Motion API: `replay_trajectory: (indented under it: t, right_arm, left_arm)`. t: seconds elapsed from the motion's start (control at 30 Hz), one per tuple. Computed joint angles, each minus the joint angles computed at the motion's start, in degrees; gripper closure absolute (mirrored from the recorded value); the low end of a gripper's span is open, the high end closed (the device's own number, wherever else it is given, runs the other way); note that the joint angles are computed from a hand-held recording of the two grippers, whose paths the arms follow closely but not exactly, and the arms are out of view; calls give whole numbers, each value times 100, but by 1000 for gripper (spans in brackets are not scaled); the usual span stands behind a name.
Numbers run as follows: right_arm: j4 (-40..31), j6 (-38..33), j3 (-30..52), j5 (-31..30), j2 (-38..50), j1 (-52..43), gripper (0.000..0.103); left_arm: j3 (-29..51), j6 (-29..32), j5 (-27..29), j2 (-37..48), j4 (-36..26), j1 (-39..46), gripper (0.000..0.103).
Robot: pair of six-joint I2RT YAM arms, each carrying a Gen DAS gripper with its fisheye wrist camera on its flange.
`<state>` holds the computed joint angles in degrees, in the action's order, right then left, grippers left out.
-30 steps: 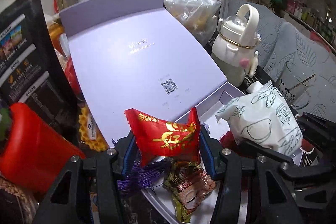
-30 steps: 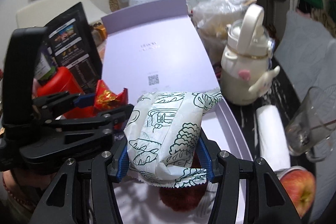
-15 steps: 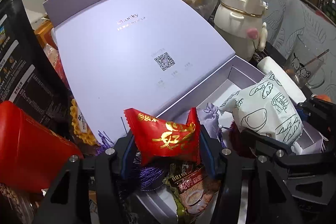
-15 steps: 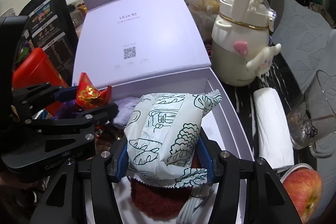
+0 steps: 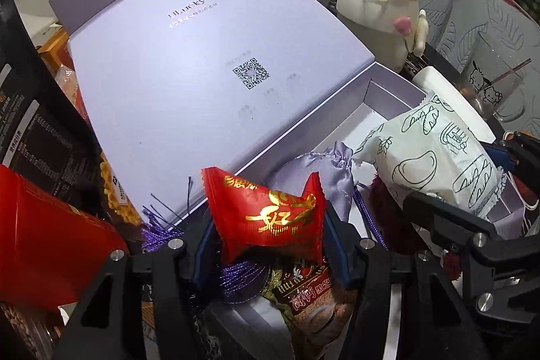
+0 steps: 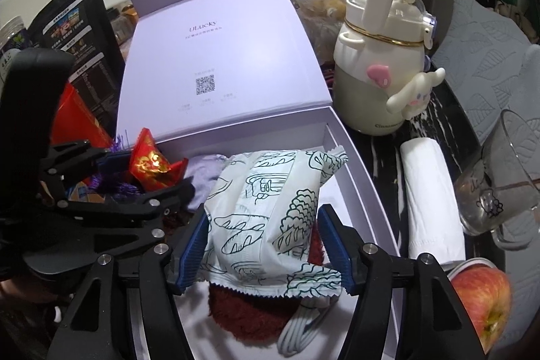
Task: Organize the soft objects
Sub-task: 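Lower both items into the lavender box and open both grippers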
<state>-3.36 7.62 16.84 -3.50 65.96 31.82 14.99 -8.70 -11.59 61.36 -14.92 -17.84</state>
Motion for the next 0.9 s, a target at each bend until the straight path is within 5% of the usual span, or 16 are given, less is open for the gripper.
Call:
replay_trajectory:
  t: [0.33, 0.47, 0.7, 0.9]
  right_arm:
    - [-502, -1, 32, 35, -669, -88, 32]
    - [-671, -4, 17, 118, -967, -90, 31]
    - [-970, 127, 44, 297, -1538, 10, 31]
    - [-1894, 171, 274, 502, -2509, 149, 31]
  left_arm:
    - [41, -43, 62, 7, 34, -45, 26]
    - [60, -222, -438, -274, -159, -440, 26]
    - [106, -329, -481, -994, -724, -529, 26]
    - [238, -624, -811, -1974, -1553, -913, 26]
